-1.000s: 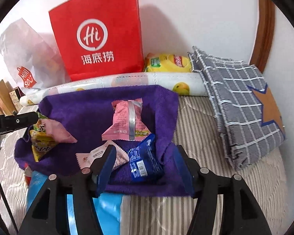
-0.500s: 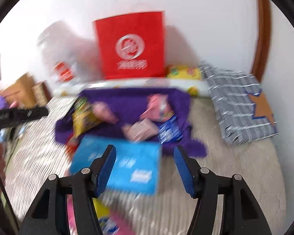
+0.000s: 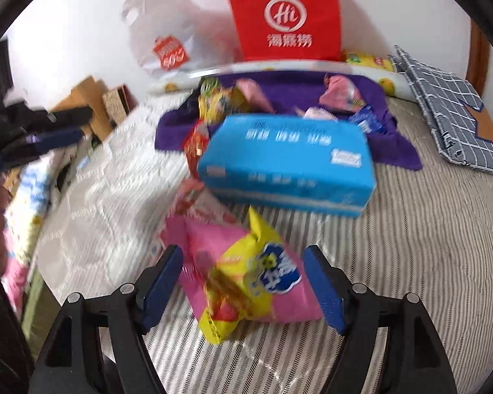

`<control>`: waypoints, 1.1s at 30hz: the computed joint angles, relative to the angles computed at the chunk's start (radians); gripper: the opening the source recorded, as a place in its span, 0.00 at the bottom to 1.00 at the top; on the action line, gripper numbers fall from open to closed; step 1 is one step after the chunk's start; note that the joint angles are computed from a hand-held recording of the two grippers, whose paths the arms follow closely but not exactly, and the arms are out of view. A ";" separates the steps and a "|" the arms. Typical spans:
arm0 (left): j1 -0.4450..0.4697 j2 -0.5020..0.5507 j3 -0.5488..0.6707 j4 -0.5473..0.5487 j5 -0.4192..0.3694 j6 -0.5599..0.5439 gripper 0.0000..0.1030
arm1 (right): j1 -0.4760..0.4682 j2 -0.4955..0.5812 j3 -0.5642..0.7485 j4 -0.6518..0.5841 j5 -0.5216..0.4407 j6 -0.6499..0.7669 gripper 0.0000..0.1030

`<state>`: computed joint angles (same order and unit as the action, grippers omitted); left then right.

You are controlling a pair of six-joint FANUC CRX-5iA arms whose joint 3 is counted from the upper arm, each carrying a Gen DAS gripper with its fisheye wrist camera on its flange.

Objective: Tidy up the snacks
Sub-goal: 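Grasp the pink-yellow chip bag with the right tool, then grasp the pink strawberry stick packet with the left tool while the right tool lifts the chip bag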

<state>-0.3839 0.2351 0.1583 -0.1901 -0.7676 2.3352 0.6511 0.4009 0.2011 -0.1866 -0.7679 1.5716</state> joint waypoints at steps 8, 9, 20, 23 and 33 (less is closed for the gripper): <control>-0.006 -0.021 -0.054 -0.002 0.012 0.012 0.57 | 0.015 0.031 -0.025 0.054 0.059 -0.034 0.83; -0.006 -0.019 -0.056 0.002 0.013 0.011 0.57 | 0.009 0.045 -0.004 0.031 0.037 -0.011 0.83; -0.019 0.062 -0.028 0.064 -0.004 -0.038 0.57 | -0.042 0.006 -0.017 -0.144 0.021 0.123 0.58; -0.029 0.096 -0.003 0.068 -0.022 -0.048 0.57 | -0.056 -0.030 -0.044 -0.174 0.038 0.135 0.57; -0.060 0.234 0.144 0.050 -0.127 -0.071 0.52 | -0.074 -0.140 -0.164 -0.111 0.130 0.053 0.57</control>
